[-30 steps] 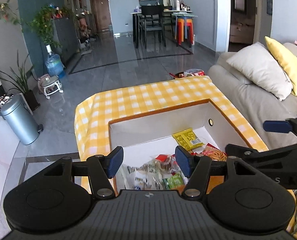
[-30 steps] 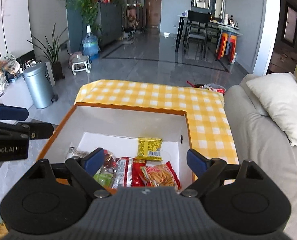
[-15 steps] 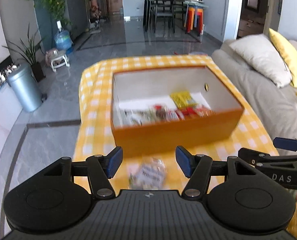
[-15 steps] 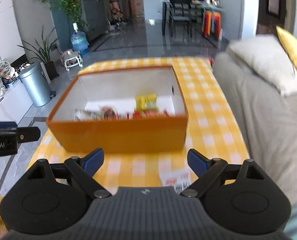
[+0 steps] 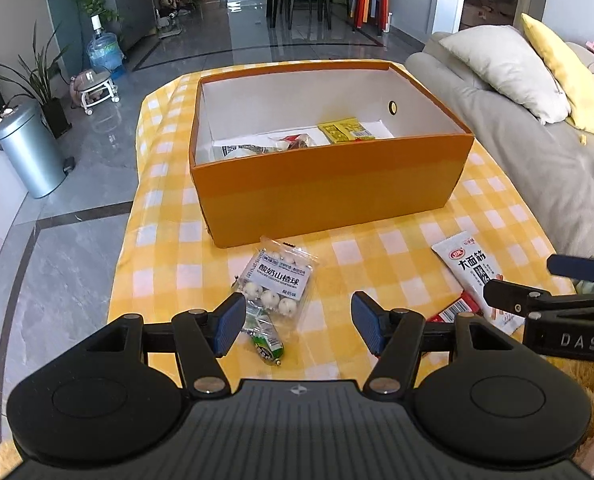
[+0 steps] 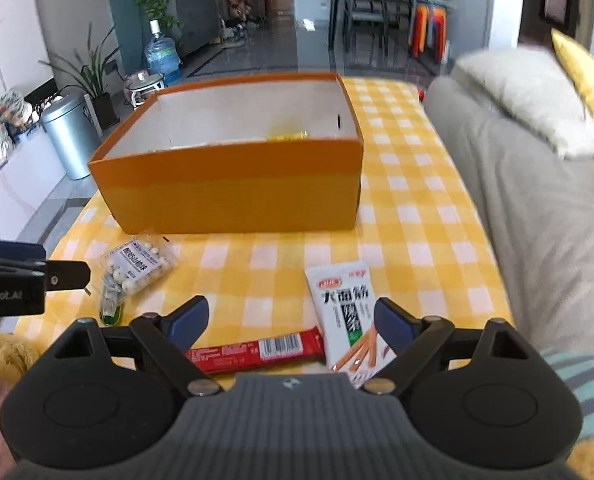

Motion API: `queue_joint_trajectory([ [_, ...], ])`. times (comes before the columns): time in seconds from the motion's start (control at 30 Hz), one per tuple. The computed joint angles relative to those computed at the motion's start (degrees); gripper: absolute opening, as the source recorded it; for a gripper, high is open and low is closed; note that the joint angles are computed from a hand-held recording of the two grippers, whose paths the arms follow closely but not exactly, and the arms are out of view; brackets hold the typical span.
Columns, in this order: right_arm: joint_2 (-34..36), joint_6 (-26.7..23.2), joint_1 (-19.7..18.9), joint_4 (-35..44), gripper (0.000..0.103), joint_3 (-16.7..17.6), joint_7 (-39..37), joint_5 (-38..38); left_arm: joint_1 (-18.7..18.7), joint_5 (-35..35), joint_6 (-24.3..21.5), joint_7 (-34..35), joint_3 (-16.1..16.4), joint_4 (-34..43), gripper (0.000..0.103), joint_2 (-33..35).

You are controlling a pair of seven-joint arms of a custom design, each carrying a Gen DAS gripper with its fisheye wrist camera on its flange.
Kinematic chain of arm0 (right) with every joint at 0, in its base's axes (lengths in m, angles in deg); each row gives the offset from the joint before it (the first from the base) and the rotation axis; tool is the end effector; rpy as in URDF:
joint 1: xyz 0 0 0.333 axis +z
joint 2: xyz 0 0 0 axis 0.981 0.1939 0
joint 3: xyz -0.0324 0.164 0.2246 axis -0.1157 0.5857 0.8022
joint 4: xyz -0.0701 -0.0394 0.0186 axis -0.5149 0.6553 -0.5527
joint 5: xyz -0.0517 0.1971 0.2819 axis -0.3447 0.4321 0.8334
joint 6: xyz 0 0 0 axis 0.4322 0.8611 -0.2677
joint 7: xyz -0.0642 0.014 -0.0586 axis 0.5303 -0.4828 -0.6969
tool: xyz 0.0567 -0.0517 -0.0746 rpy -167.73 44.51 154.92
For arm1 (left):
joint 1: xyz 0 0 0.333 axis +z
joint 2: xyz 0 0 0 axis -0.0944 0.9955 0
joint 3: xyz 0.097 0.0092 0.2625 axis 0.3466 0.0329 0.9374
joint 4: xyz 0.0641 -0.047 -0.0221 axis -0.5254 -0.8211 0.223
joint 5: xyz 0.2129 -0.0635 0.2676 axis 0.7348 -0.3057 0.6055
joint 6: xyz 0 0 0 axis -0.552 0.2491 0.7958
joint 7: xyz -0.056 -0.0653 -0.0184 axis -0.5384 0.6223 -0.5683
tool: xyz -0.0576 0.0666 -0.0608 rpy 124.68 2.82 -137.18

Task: Organize snacks

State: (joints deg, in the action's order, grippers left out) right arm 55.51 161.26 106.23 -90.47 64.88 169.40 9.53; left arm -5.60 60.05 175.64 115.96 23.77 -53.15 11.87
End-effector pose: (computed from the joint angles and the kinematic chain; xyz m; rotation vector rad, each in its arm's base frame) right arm 0.5490 0.2675 0.3729 -1.3788 2.1735 -0.7209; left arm 0.6658 -0.1471 0.3896 -1.2092 2.4359 -0.8227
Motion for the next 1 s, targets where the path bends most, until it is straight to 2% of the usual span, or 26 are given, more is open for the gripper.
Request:
queue_joint_trajectory([
  [0.17,2.3,4.7,-1.9,0.7,0.08,0.1,-2.9,3.9,-1.0,0.7,-3.5,-3.4,1.1,4.8,0.071,3.3],
  [0.3,5.0,5.8,-1.4,3.0,0.08,-1.3,-5.9,6.3,-2.6,4.2,-4.3,-4.7,2.5,8.0,0.074,5.9],
  [0.43,6.8,5.7,-1.1,4.6,0.08,-2.8,-8.7,7.8,-3.0,6.6,-8.4,-3.1,2.5,14.0,0.075,9.8],
  [0.57,8.3,2.7,-1.7,5.8,0.08,-3.2,-15.1,9.8,-4.0,8.7,-9.4,-1.5,2.9,18.4,0.078,12.8],
  [0.63,8.8,3.2,-2.9,5.5,0.08,-2.8,-17.6,12.4,-4.5,9.6,-10.8,-0.8,3.1,20.9,0.079,14.4],
  [0.77,8.9,4.9,-3.2,4.3,0.08,-3.6,-18.0,15.2,-6.2,11.7,-13.5,-0.4,4.2,26.1,0.079,17.8],
  [0.93,10.3,3.5,-2.1,5.7,0.08,-4.7,-19.1,15.6,-8.4,14.5,-18.8,0.3,5.5,35.3,0.079,23.3],
  [1.0,10.9,3.9,-2.7,6.1,0.08,-4.4,-20.1,16.6,-9.5,15.9,-19.4,0.7,6.3,37.5,0.079,24.8],
])
